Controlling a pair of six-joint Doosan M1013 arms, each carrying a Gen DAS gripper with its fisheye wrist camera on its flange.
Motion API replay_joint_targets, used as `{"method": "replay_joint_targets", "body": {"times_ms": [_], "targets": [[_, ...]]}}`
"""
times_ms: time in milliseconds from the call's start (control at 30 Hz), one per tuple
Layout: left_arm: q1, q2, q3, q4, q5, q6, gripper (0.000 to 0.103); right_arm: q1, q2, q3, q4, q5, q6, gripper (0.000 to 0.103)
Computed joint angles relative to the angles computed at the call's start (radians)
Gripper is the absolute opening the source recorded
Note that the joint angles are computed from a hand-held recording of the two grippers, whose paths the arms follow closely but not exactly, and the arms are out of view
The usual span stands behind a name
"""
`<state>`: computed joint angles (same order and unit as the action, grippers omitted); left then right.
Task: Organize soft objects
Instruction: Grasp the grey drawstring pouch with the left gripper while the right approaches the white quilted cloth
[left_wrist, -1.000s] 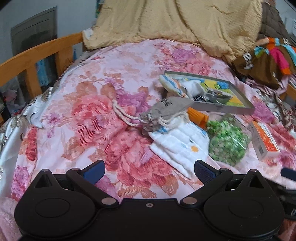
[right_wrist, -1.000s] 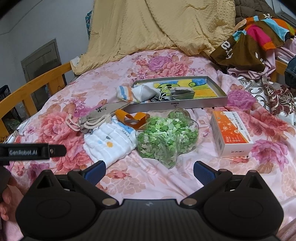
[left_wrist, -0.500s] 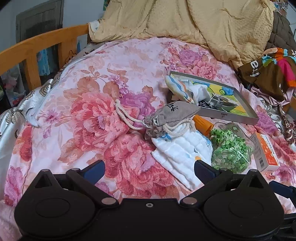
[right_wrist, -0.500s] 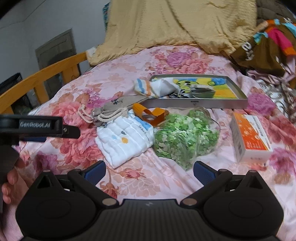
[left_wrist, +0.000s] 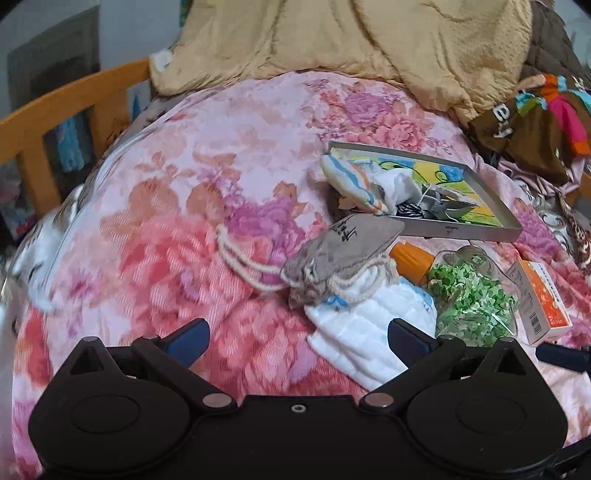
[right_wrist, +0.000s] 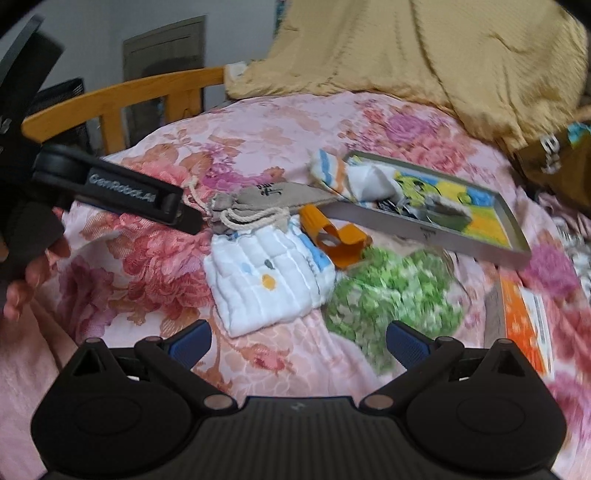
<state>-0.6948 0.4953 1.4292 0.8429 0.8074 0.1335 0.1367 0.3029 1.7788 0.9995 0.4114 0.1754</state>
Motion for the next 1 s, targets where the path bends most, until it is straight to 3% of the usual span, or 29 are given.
{"method": "replay_joint_targets", "body": {"times_ms": [300,633,867,1000], "targets": [[0.031,0.020,-0.020,0.050,-0.093,0.109,0.102,0.013,0.041,-0.031,-0.020,-0.009,-0.049,0.103],[0.096,0.031,-0.022,-0.077,-0.236,0.167,0.102,0.028,0.086,-0.075,-0.035,0.018,-0.087,0.103],[0.124,0.057,-0.054,-0.160,-0.260,0.283,0.102,0.045,0.114,-0.092,0.060,-0.010,-0.233,0.103],[0.140,0.070,-0.068,-0.226,-0.259,0.342,0.102,0.051,0.129,-0.111,0.054,-0.001,-0.234,0.103]]}}
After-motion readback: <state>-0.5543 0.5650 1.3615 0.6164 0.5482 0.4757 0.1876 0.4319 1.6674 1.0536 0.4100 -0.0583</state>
